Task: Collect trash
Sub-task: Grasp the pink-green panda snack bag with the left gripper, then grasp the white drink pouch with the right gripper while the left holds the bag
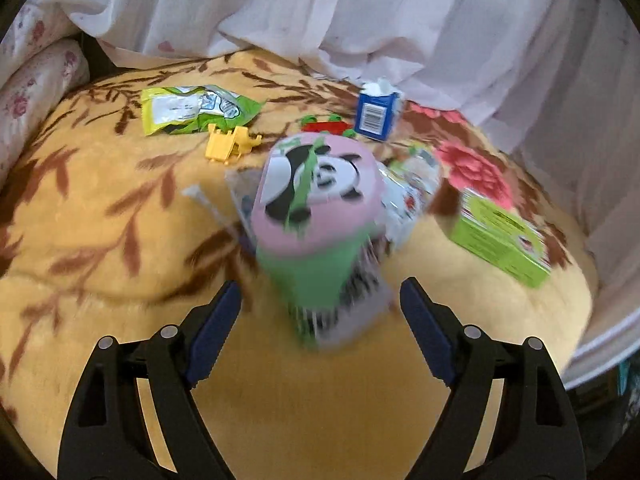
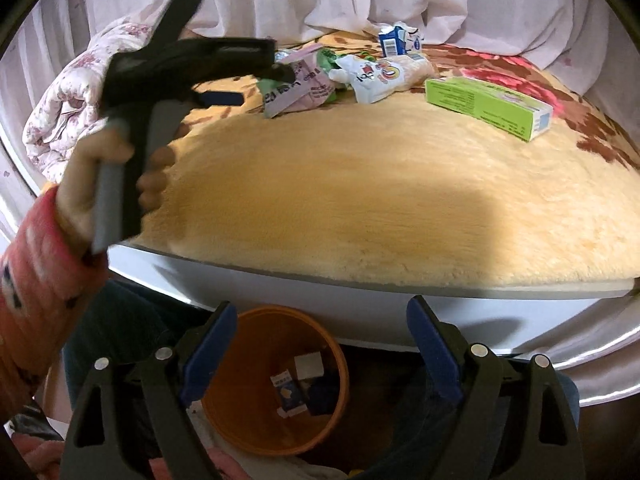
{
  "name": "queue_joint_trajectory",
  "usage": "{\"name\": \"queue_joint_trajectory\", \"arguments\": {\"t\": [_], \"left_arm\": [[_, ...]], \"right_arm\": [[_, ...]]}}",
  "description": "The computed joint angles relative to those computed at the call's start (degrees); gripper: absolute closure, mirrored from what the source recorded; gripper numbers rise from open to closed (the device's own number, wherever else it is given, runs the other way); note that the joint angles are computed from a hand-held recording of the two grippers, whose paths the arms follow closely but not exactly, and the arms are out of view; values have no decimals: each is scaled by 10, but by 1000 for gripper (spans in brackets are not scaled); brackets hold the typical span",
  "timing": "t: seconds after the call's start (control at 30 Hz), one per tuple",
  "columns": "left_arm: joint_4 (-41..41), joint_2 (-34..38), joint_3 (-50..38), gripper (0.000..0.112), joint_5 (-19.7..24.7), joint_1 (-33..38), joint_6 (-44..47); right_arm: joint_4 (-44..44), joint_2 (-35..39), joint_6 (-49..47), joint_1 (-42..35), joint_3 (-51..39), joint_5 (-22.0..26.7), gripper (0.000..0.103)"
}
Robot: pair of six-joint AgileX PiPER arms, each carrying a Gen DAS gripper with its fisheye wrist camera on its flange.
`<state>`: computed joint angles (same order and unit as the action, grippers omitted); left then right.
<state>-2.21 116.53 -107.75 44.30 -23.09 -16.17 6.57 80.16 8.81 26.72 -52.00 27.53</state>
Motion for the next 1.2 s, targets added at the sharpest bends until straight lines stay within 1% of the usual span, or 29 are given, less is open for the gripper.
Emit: {"name": "queue_joint_trajectory", "arguments": {"t": [0.07,0.1,0.13,0.17,0.2,0.23,0.27,0.33,0.4,0.5,0.67,0.7,0.8,0.9,0.97,1.07,1.2], "left_arm": [[28,48,-73,33,37,-6,-20],[33,74,-112,36,58,-7,-25],[27,85,-129,43,68,-6,-22],[-2,99,-147,52,77,1,-9],[-15,103,-151,56,77,1,-4],[-5,103,-152,57,76,-3,-7],[17,99,-147,61,71,-13,-10],[31,91,-133,68,64,-23,-8],[21,73,-105,75,49,-23,-3],[4,35,-54,79,27,-20,2],[-19,-76,93,80,-40,-10,36],[-21,-88,106,80,-46,-8,40],[-48,-156,191,81,-79,4,78],[-61,-209,252,82,-98,14,95],[-81,-244,286,82,-104,23,114],[-137,-293,332,82,-105,47,164],[-176,-342,379,82,-106,71,205]], "right_arm": [[17,2,-16,-8,1,-2,18],[24,2,-22,-11,2,-3,18],[27,2,-25,-13,2,-4,18],[32,0,-31,-16,4,-4,18],[34,0,-34,-17,4,-3,18],[34,0,-35,-19,4,-3,18],[34,0,-34,-20,4,-3,18],[39,0,-38,-23,4,-4,18],[35,-2,-34,-23,5,-4,18],[23,-8,-22,-20,4,-3,18],[-4,-9,1,-20,-13,2,18],[-12,-7,7,-20,-20,3,18],[-20,4,13,-24,-46,6,18],[-23,17,13,-30,-73,8,18],[-43,27,29,-28,-93,10,18],[-58,47,39,-30,-126,12,18],[-69,86,47,-35,-187,18,18]]}}
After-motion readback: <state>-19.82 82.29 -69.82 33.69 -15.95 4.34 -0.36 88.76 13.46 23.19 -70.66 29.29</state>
